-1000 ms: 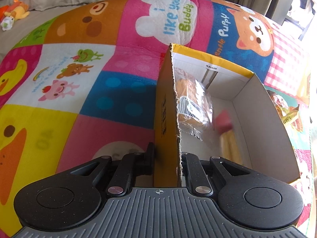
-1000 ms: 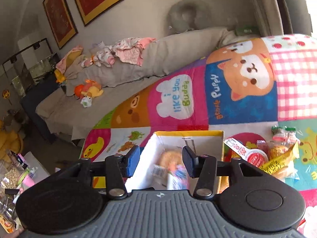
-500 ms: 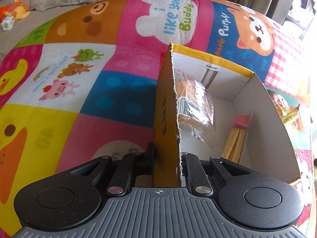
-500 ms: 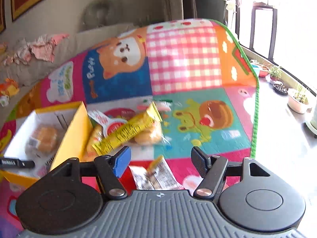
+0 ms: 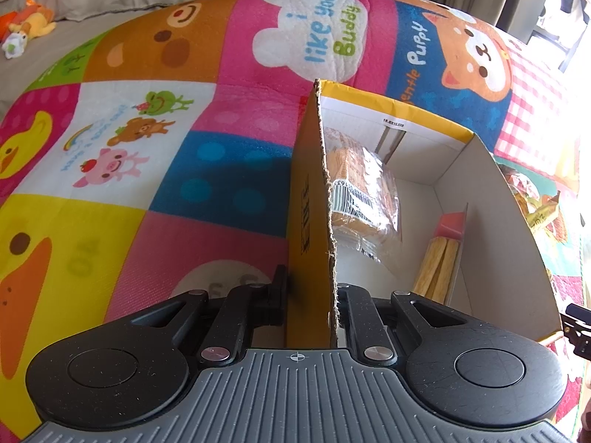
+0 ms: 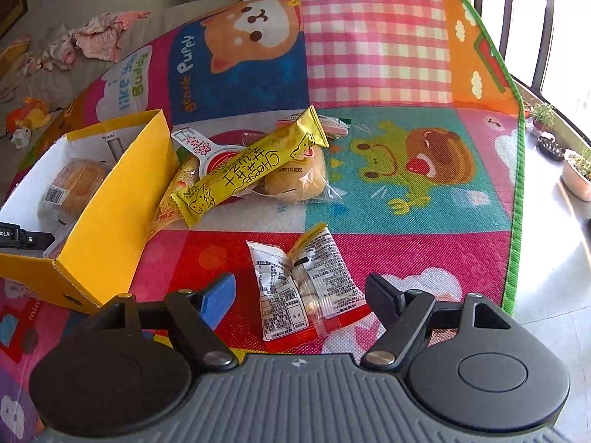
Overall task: Organize objects
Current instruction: 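Grasp the white-and-red snack packet with the right gripper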
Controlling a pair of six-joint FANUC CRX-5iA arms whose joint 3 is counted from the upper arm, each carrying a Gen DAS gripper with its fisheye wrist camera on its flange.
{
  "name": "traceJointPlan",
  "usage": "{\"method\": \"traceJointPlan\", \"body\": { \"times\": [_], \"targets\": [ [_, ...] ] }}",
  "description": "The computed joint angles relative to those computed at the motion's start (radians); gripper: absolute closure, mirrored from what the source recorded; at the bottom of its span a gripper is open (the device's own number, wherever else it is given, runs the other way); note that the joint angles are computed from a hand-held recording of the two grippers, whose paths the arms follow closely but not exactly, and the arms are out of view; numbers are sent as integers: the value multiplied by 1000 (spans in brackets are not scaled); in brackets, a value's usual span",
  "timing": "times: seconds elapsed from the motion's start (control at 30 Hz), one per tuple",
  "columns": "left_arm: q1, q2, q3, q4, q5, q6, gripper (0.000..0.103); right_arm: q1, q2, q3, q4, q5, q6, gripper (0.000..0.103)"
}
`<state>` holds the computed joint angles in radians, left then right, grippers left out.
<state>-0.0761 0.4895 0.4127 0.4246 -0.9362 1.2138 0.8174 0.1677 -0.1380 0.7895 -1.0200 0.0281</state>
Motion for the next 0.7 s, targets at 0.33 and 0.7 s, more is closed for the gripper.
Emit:
{"method": "traceJointPlan", "body": {
  "times": [0.33, 0.7],
  "targets": [
    [-1, -2, -4, 1, 3, 0, 89, -24, 31, 18, -25, -13, 72, 24],
    [-1, -3, -5, -1, 5, 1, 89, 9, -17, 11, -61, -3, 84, 43]
  ]
}}
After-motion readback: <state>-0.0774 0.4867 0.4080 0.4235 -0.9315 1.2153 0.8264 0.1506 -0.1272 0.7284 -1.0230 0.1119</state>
